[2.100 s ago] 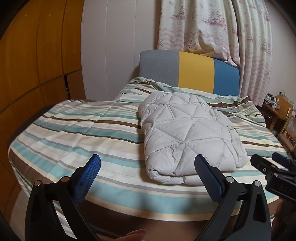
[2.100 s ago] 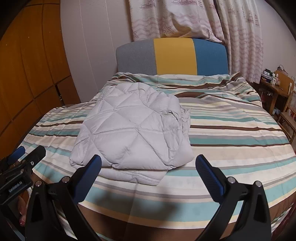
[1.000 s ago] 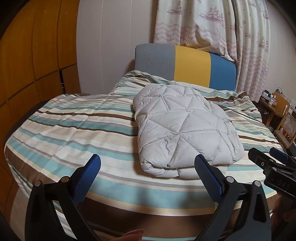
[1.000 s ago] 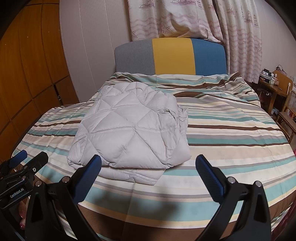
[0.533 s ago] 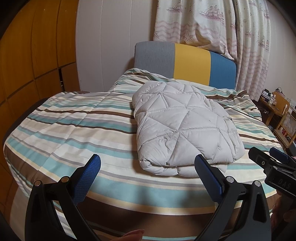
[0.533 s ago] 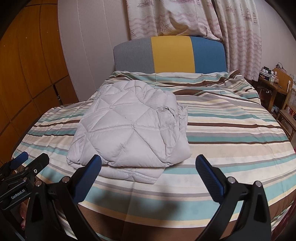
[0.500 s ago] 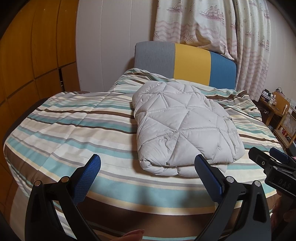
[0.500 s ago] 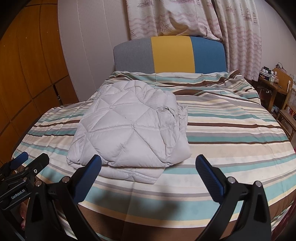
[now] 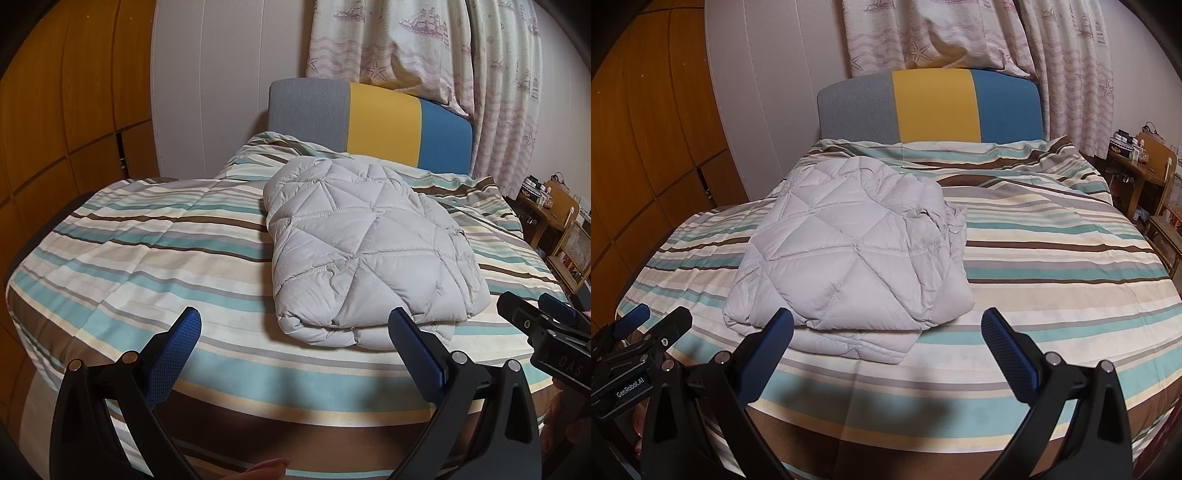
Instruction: Fold large clothes
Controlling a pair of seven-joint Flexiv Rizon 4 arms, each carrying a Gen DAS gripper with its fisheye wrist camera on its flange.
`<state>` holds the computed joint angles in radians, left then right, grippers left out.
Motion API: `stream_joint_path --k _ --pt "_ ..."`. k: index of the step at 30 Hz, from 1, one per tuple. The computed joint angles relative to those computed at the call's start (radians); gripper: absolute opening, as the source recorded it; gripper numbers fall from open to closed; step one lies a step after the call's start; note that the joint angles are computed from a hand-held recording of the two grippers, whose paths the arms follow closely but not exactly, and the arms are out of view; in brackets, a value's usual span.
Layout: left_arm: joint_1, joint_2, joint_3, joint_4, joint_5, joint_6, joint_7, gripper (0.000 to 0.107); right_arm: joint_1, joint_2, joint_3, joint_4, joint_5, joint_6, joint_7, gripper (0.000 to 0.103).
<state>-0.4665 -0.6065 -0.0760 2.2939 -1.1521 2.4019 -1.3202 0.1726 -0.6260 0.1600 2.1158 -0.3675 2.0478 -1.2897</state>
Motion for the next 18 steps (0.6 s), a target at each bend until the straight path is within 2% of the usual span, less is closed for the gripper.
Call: stream_joint_path --k 18 --pt "0.005 0.009 0.003 -0.002 0.004 -0.047 0.001 0.1 -0.012 -0.005 0.009 -0.005 -0.013 -0.011 -0.002 0.101"
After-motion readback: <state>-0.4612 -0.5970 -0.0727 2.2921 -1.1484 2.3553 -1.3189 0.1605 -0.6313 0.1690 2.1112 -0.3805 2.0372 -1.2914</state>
